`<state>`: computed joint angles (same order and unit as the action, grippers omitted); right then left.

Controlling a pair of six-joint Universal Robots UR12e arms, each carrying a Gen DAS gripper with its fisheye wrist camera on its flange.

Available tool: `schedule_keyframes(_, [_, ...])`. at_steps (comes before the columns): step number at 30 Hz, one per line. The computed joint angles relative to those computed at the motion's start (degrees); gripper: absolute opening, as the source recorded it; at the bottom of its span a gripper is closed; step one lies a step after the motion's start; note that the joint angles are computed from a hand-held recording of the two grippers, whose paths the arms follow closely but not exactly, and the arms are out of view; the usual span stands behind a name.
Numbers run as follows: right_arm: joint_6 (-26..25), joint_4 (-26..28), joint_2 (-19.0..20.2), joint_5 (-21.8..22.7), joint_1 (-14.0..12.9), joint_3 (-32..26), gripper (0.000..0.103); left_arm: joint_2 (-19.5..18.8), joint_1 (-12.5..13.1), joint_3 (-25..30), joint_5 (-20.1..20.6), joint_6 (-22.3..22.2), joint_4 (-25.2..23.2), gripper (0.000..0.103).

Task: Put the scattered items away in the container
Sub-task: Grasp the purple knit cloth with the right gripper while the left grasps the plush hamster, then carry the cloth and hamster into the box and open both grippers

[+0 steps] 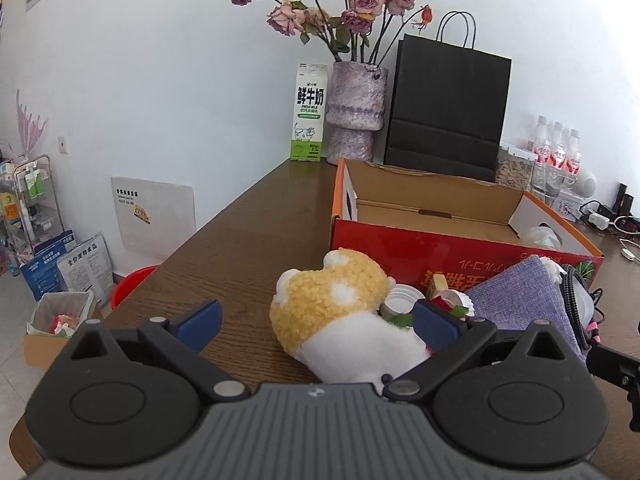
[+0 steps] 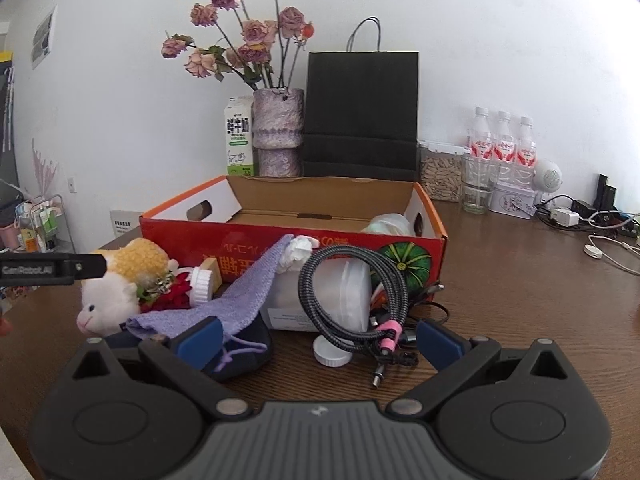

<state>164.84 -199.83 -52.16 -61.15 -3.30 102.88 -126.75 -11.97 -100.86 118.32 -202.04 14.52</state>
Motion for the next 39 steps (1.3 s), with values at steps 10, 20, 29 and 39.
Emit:
schedule_keyframes(10, [-4.8,9.6,0.0,0.4,2.7,-2.9,0.082,-0.2,1.6,2.1,-2.9,-4.2,-7.8,0.103])
schedule_keyframes(20, [-3.4,11.0,0.9,1.8,3.7,-4.5,0.001,0.3,4.0,0.6,-13.9,-8.7,-6.4,0.068])
schedule_keyframes(29, [-0.3,6.9,0.9,5.6,2.7,-4.0,0.001,1.3,4.0,-1.3,-12.5,-8.1,-2.1,0.061])
schedule_keyframes(39, [2.3,1.6,0.6,8.1,2.0,-3.7,0.001,2.4,3.9,-2.5,-11.7,-6.9,3.0,0.061])
